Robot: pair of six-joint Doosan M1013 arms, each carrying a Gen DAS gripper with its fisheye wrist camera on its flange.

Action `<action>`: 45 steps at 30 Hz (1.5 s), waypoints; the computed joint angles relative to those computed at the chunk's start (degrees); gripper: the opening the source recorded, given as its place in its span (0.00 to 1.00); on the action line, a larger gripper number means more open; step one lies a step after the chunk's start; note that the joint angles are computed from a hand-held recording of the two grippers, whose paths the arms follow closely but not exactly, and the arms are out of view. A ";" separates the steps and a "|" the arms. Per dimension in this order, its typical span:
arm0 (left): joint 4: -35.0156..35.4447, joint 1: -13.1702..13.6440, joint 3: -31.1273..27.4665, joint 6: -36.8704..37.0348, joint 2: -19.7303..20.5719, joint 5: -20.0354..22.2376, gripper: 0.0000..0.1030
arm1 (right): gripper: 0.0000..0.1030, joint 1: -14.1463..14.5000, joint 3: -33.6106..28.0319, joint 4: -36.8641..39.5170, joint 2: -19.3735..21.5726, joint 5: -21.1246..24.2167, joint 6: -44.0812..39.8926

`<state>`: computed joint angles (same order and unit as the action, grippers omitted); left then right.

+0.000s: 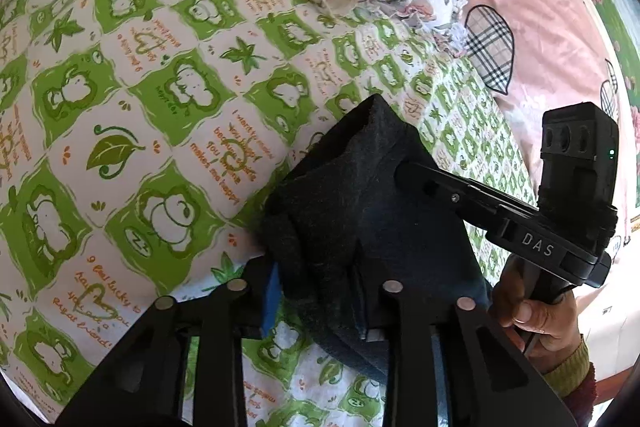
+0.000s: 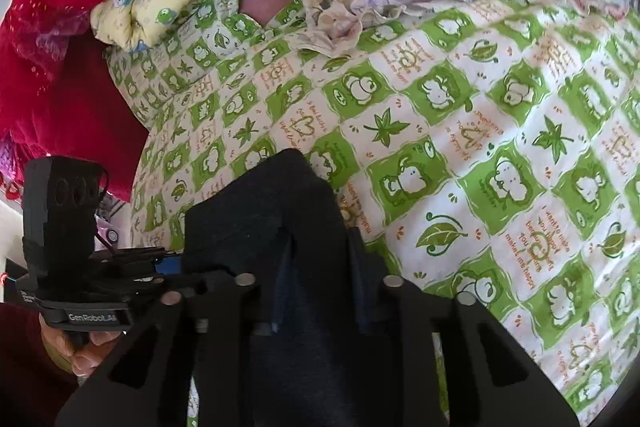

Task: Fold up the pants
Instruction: 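Grasp the folded pants end with both grippers and lift it over, then carry the lifted end over the pants with both grippers, folding it onto itself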

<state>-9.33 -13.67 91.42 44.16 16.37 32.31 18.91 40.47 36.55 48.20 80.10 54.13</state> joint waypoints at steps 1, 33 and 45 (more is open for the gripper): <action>0.01 -0.10 0.06 0.15 -0.22 -0.25 0.25 | 0.21 -0.15 0.71 0.53 -0.52 -0.48 -0.30; -2.99 -13.58 -8.13 19.24 -2.33 -4.83 0.20 | 0.18 -14.01 35.28 28.91 -24.77 -18.74 -17.10; -7.42 -18.01 -12.63 26.07 2.19 0.21 0.20 | 0.18 -19.71 46.22 36.76 -28.93 -22.07 -19.04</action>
